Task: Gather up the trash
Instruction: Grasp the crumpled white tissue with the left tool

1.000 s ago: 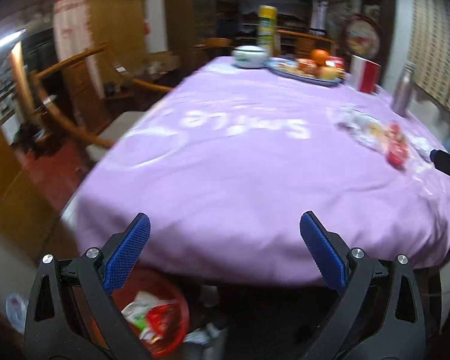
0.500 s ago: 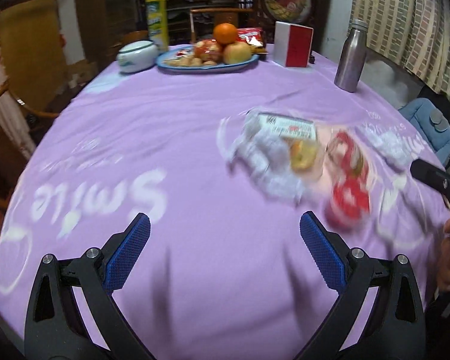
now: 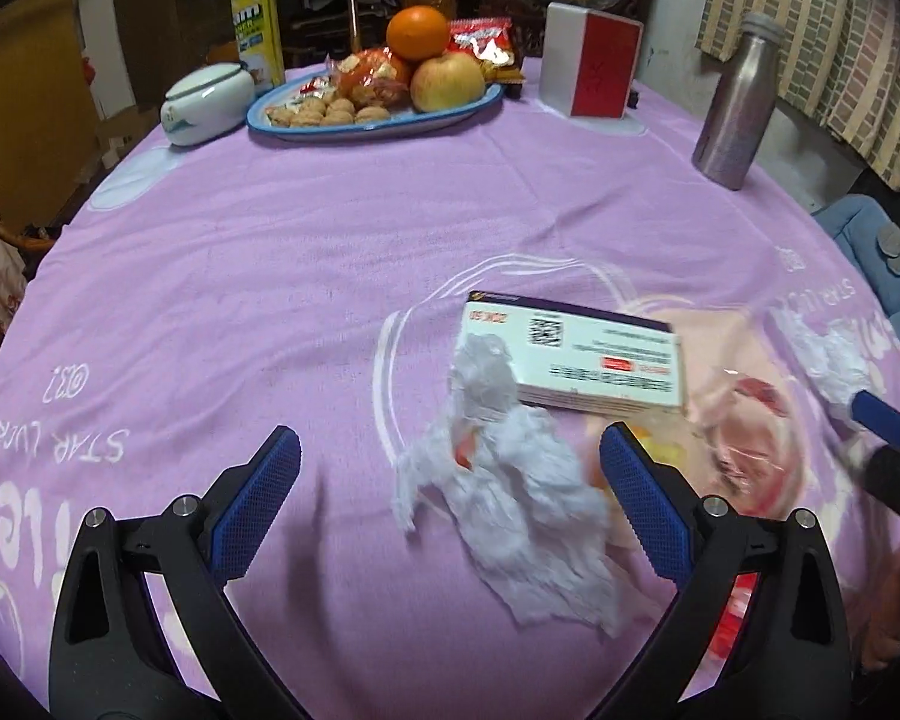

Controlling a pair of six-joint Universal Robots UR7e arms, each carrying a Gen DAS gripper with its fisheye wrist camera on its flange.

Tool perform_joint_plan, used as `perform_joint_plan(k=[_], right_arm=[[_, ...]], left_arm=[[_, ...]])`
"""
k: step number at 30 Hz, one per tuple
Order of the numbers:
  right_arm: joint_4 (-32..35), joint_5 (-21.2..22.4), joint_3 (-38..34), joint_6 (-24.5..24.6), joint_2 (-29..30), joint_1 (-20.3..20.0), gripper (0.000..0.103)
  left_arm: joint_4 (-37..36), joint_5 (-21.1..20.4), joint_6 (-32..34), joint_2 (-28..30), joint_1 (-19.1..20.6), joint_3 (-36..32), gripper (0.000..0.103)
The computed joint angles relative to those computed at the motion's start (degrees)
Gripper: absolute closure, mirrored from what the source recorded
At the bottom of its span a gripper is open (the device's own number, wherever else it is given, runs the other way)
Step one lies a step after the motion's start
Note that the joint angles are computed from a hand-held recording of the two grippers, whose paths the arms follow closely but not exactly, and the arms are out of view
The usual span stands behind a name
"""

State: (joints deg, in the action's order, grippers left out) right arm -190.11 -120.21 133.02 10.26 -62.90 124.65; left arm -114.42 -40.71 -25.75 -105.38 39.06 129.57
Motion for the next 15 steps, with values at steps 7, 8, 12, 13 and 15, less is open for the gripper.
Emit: perform_joint_plan(k=[7,8,12,13,15], right_arm=[[5.55,0.76,-1.04,1.48,0.12,-0.39,0.006],[5.63,0.83,-1.0,1.74,0.04,-0.43,0.006],[6.07,1.17,-0.93,2.22,-0.04,-0.49,0.006],[6.32,1.3,-0.99,2.18,-0.05,-0.51,0.006],[6.74,1.46,-1.08,2.13,-0.01,-0.51,0.006]], left_arm=[[4.05,-0.5,-2.43,-0.21,4.52,-2.07,0.007],[4.72,0.43,-3.08,-0.79,4.49,-2.14,0.007],[8.7,7.19,-6.67,-3.79,3.33,-1.72,0.007],[9.26,7.82,-7.04,-4.13,3.38,-1.8,0.007],[9.67,7.23,-7.31,-4.82,3.7,-1.85,0.007]])
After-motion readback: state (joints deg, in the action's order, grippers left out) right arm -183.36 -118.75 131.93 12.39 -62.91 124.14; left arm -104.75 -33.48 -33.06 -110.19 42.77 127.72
